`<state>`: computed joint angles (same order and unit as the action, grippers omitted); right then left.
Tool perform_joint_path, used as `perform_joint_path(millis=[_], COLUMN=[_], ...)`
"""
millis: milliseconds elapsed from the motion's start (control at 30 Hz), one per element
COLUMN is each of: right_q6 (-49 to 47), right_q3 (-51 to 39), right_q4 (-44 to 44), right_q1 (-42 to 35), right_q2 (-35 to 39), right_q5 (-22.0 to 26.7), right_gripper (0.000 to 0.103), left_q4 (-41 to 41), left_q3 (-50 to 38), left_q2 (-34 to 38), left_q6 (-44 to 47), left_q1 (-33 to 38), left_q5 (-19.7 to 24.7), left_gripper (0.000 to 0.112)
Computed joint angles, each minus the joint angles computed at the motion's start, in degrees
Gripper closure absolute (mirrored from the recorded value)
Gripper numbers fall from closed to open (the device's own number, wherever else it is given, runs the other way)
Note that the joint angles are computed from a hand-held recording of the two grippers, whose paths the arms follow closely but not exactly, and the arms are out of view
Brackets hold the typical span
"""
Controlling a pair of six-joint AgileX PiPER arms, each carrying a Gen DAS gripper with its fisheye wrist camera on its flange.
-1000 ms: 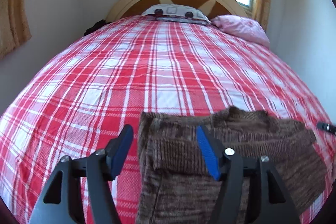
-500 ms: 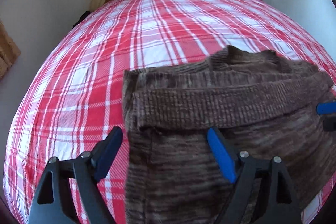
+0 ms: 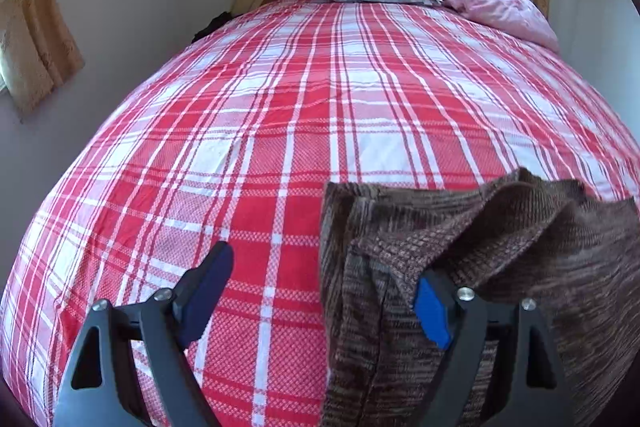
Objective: Fold small clothes
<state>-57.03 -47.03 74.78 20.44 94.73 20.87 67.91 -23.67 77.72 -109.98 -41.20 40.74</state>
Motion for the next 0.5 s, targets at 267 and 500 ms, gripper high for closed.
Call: perform_joint_path(millis=[267,500], right_q6=[8.43,2.23], right_q3=[9.12,14.94], right_q4=[-14.02,-8.99], right_q1=[4.07,4.57], right_q2=[-3.53,-7.96], right_q5=[-7.89,-9.46], right_gripper=[0.030,0.030], left_q4=[-5.10,-7.30], left_q3=[-1.87,-1.98], left_q2=[1.06,-0.80], left_q6=[1.77,1.80], left_q1=[-6.14,-14.03], left_q5=[7.88,22.72], left_gripper=[0.023,0.015])
